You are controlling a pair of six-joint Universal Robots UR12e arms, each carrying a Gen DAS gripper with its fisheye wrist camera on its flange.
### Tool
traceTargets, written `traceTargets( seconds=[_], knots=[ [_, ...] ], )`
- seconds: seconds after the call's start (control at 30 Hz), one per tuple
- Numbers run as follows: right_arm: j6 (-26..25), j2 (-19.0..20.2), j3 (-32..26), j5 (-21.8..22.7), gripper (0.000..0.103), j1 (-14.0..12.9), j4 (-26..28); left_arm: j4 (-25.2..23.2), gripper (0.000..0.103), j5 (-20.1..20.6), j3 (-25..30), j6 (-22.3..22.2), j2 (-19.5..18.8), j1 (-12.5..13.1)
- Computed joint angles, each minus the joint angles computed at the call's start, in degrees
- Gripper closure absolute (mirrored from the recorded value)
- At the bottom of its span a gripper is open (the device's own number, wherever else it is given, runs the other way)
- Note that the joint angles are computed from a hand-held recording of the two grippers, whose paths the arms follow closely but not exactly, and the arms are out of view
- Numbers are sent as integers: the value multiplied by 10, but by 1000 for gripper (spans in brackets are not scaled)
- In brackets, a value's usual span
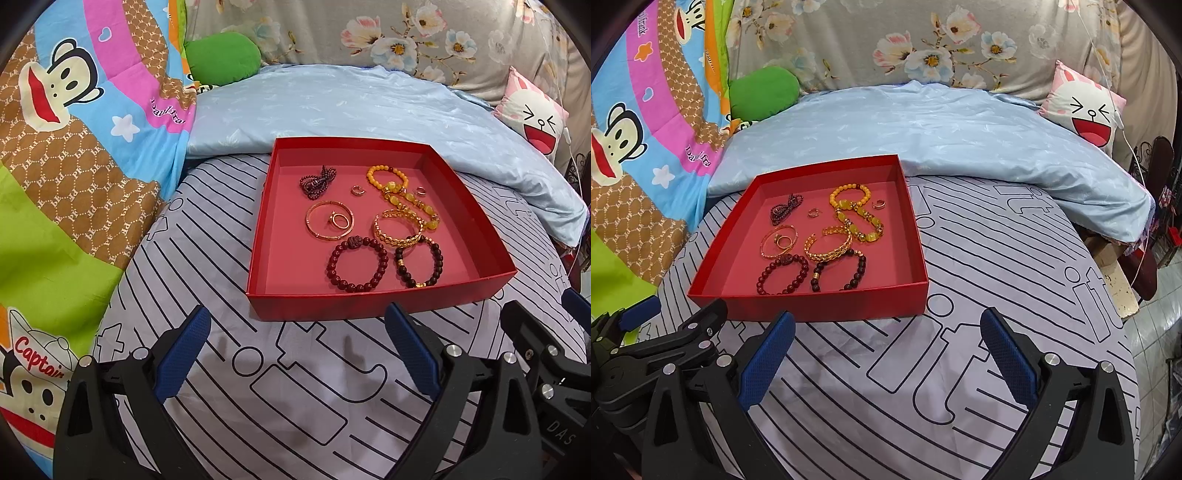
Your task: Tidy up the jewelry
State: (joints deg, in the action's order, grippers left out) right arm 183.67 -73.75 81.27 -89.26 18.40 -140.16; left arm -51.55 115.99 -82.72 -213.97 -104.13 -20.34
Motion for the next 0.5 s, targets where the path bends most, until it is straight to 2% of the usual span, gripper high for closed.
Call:
traceTargets(
  seconds=[0.5],
  knots=[
    [-3, -2, 4, -2, 6, 0, -1, -9, 13, 1, 3, 1, -1, 0]
  ],
)
